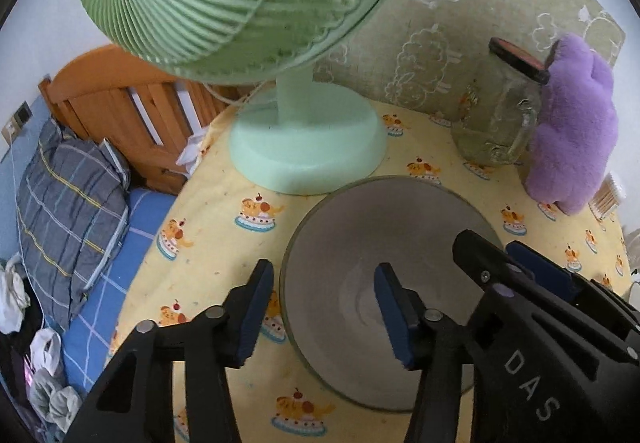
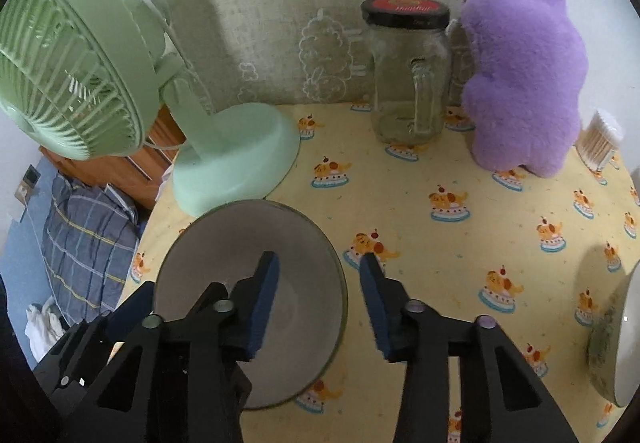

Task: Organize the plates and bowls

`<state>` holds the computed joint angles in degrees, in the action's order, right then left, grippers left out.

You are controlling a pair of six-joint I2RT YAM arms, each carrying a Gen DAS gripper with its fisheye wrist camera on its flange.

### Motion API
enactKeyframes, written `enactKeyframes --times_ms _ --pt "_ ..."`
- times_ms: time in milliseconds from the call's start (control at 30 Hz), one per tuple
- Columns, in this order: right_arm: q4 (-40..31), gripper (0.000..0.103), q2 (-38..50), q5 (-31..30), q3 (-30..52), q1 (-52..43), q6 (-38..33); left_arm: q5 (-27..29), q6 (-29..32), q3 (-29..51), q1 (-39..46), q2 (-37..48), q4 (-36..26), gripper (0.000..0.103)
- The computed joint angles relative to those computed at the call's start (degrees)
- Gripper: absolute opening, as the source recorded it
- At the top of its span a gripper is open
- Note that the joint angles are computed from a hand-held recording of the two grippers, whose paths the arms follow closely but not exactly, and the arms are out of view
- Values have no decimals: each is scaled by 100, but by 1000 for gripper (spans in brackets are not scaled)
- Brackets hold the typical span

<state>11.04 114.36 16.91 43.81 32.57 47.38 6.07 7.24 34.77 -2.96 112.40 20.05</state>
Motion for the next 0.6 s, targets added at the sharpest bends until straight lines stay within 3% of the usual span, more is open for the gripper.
enactKeyframes --times_ms 33,133,600 --pt "54 35 72 -58 30 -23 -44 13 -2 67 9 96 -31 42" --pt "201 30 199 -10 38 -17 -103 -62 89 88 -51 195 88 39" --pt "115 30 -166 -103 -348 67 175 -78 153 -263 -130 -228 -127 39"
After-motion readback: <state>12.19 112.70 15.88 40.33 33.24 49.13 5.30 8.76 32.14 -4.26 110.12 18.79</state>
